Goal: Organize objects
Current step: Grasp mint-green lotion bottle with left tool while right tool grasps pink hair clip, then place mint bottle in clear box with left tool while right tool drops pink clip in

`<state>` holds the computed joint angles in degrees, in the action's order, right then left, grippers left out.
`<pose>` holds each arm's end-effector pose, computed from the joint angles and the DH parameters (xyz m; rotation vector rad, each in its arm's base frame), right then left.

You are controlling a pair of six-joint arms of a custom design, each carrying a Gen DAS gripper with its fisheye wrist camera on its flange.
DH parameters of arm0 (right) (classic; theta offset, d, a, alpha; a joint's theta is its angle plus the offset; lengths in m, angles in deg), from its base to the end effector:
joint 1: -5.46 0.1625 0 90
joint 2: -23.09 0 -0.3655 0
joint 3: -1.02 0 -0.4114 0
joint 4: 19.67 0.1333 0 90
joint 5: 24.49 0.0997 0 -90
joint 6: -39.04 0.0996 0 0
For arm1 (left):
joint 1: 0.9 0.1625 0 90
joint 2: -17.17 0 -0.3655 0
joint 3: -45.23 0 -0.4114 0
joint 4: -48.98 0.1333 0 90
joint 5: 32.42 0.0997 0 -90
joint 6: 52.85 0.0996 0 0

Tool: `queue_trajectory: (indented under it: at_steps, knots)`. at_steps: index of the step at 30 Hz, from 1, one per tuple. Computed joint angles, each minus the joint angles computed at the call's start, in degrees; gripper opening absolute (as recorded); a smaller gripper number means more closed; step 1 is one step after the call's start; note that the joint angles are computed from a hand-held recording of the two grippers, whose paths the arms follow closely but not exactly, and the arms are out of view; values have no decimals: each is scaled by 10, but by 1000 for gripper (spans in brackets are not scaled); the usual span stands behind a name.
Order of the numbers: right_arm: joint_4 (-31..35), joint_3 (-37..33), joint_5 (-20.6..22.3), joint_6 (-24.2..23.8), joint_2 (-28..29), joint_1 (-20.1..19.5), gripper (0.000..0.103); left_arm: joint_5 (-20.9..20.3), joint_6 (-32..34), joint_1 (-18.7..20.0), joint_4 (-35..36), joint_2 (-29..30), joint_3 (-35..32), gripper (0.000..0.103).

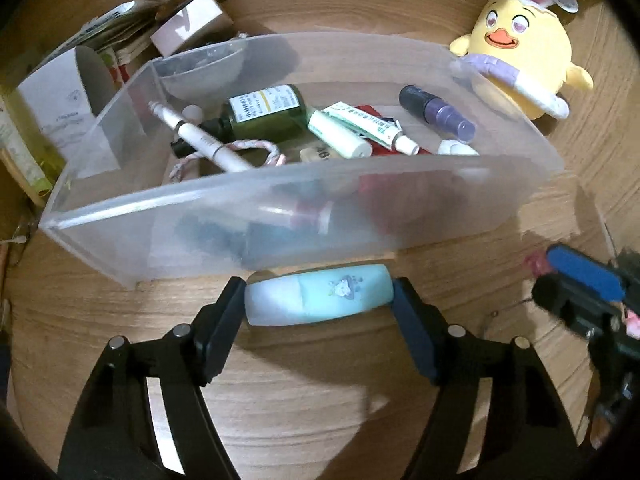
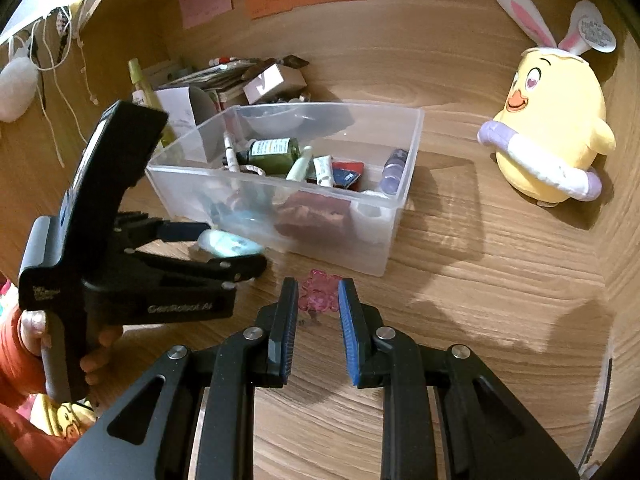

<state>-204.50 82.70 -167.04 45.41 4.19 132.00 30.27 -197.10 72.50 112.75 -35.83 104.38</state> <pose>0.4309 -0.4904 -0.0834 0.2814 -2.2871 1.0219 0.0099 -0.5933 0.2930 1.0446 2.3784 -0.3482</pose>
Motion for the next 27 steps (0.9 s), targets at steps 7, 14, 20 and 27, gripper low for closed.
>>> queue_trajectory:
  at_steps: [7,14,20,27]
  knots:
    - [-3,-23,-9,-10,6,7,19,38,6,16,35,-8,-15,73]
    - [-38,-64,-19,-46,19,20,19,100,50,22,31,-50,-8,73]
    - [-74,-119,-34,-101,38,34,19,152,70,21,42,-62,-43,73]
    - [-87,-198,-46,-159,68,38,19,184,72,18,48,-43,-105,73]
